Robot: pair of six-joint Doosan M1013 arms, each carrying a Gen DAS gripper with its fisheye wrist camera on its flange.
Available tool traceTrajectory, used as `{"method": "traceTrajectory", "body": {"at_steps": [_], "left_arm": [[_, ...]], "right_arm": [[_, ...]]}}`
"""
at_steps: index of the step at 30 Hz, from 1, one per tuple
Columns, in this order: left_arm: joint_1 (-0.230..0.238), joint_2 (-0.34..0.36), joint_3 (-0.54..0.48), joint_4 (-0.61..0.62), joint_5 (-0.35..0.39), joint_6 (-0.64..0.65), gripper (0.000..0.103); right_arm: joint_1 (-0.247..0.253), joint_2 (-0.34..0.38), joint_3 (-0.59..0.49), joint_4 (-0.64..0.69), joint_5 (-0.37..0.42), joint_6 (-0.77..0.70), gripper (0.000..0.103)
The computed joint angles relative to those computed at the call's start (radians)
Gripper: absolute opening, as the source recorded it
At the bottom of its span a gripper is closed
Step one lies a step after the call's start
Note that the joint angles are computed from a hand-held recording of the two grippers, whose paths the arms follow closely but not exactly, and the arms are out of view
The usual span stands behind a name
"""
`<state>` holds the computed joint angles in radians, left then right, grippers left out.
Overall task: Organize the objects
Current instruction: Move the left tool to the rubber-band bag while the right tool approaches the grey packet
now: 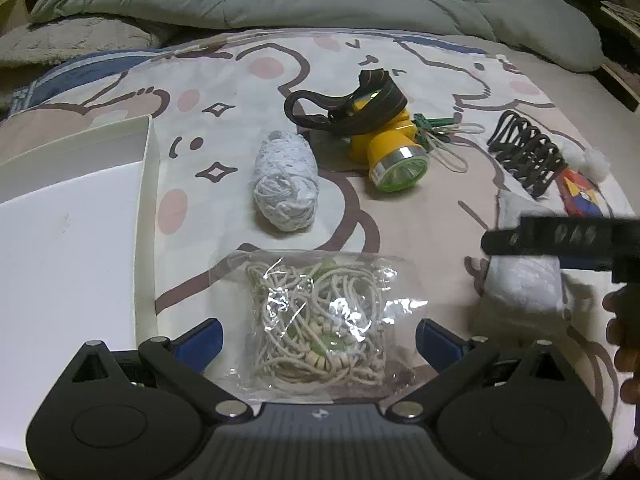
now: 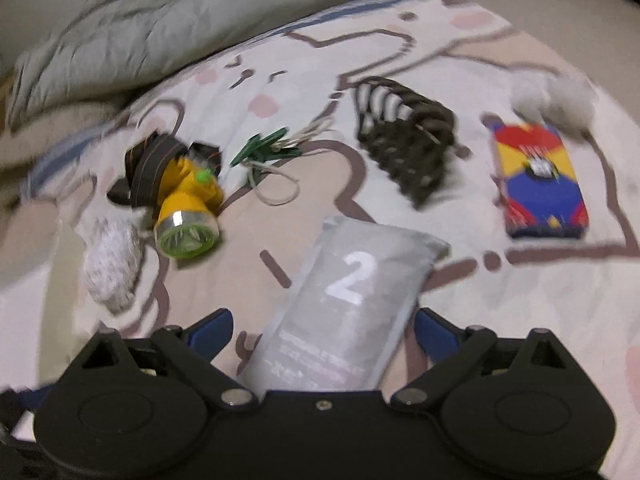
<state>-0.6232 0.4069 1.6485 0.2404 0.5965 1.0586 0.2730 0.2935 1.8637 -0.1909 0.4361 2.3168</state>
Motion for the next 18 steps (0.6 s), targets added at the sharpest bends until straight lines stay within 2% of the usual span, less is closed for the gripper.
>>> {"method": "traceTrajectory", "body": {"at_steps": [5, 9, 11, 13, 18], "left_arm": [[-0.010, 0.019, -0.010, 0.084, 0.021, -0.068, 0.102], [-0.005, 0.027, -0.008, 0.077, 0.016, -0.061, 0.103], [-0.007, 0.027, -0.008, 0.075, 0.019, -0.062, 0.103], [-0.004, 0.023, -0.006, 0.024, 0.018, -0.020, 0.103], [0.000, 0.017, -0.003, -0.040, 0.009, 0.019, 0.103]], "right_arm": [[0.043, 0.027, -0.032, -0.164, 0.114, -0.027, 0.099], [0.044, 0.010, -0.017, -0.213, 0.161, -0.008, 0.100], [0.034, -0.001, -0.006, -0.211, 0.178, 0.026, 0.100], [0.018, -0.012, 0.001, -0.186, 0.186, 0.055, 0.100], [-0.023, -0.035, 0.026, -0.018, 0.110, 0.047, 0.100]]}}
